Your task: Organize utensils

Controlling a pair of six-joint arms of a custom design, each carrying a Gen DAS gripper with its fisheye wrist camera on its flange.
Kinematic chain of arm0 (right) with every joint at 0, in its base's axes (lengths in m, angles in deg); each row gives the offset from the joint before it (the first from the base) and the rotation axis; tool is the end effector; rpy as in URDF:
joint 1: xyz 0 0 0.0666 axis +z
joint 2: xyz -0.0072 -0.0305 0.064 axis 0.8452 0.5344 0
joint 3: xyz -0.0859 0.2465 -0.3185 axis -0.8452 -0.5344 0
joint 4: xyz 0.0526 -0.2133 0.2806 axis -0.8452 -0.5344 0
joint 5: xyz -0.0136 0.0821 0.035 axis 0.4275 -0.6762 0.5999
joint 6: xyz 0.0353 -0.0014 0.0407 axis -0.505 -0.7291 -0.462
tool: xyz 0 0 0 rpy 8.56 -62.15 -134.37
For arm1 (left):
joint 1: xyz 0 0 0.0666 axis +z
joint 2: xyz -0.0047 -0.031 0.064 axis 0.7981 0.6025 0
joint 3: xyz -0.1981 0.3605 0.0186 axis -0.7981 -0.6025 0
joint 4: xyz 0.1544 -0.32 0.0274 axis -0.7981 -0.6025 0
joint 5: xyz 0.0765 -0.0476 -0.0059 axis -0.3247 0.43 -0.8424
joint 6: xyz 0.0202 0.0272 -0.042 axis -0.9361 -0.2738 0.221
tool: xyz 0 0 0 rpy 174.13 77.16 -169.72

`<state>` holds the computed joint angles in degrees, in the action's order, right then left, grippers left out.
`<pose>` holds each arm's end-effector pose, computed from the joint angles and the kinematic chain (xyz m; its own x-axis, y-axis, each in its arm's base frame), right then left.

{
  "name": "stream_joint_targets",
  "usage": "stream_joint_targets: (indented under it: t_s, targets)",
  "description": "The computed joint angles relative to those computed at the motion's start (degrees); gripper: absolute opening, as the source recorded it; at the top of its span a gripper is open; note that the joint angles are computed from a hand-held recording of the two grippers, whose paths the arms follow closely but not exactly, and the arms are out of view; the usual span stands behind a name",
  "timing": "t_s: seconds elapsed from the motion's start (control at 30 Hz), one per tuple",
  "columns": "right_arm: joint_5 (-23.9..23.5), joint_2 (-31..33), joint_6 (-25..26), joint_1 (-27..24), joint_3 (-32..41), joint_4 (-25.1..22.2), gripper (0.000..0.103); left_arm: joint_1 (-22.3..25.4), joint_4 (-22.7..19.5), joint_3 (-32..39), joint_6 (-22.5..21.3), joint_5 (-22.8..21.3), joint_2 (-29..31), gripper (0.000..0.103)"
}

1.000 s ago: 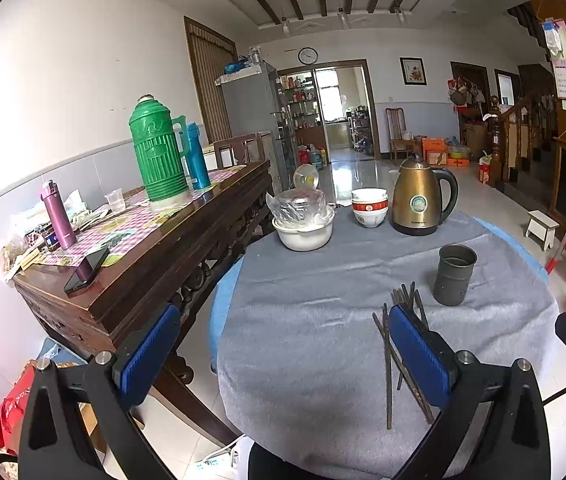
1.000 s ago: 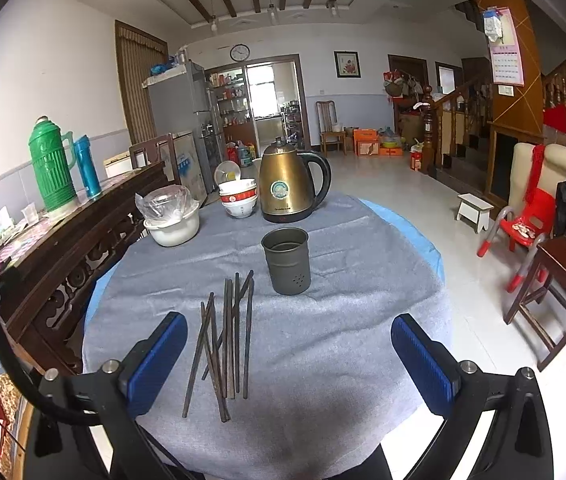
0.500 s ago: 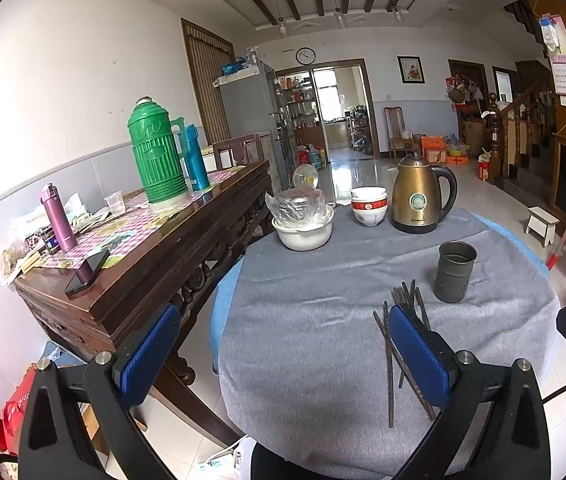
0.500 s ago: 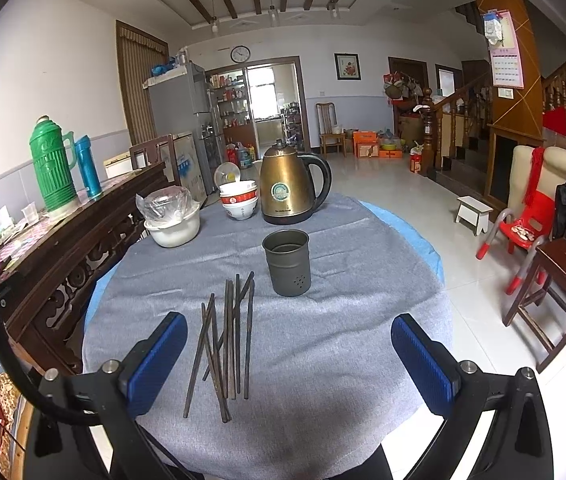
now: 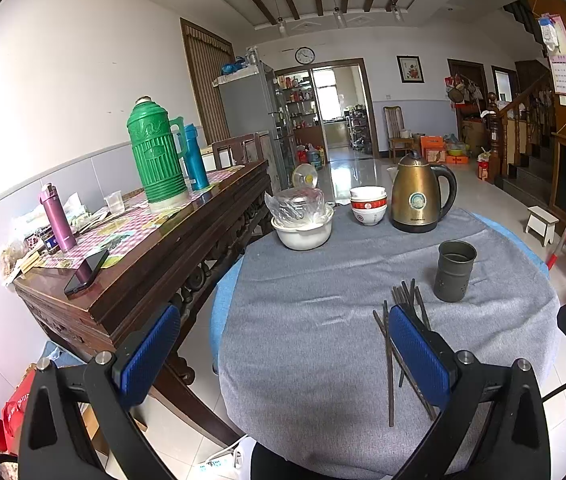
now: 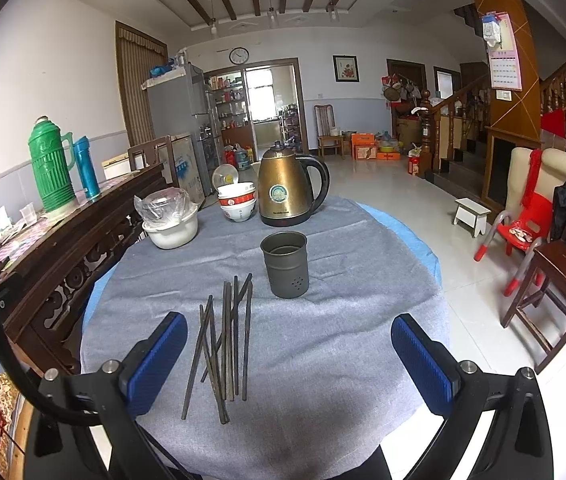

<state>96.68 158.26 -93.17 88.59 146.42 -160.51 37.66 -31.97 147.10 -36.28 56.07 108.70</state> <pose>0.4175 0.2216 0.6807 -0.4467 0.3040 -0.8414 0.4186 0.9022 0.1037 0.5068 -0.1329 0.6998 -0.4075 0.2422 -0.8805 0.1674 0.9677 0.1887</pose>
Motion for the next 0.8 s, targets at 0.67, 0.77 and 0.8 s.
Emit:
stream_joint_targets:
  t_s: [0.67, 0.77, 0.8]
  targets:
    - [0.12, 0.45, 0.0, 0.0, 1.15, -0.73, 0.103, 0.07, 0.35, -0.25, -0.17, 0.33, -0.09, 0.103]
    - [0.1, 0.44, -0.02, -0.01, 1.26, -0.79, 0.103, 0.01, 0.57, -0.51, -0.2, 0.25, -0.19, 0.103]
    - [0.16, 0.48, -0.08, 0.01, 1.29, -0.79, 0.103, 0.06, 0.45, -0.41, -0.21, 0.35, -0.15, 0.103]
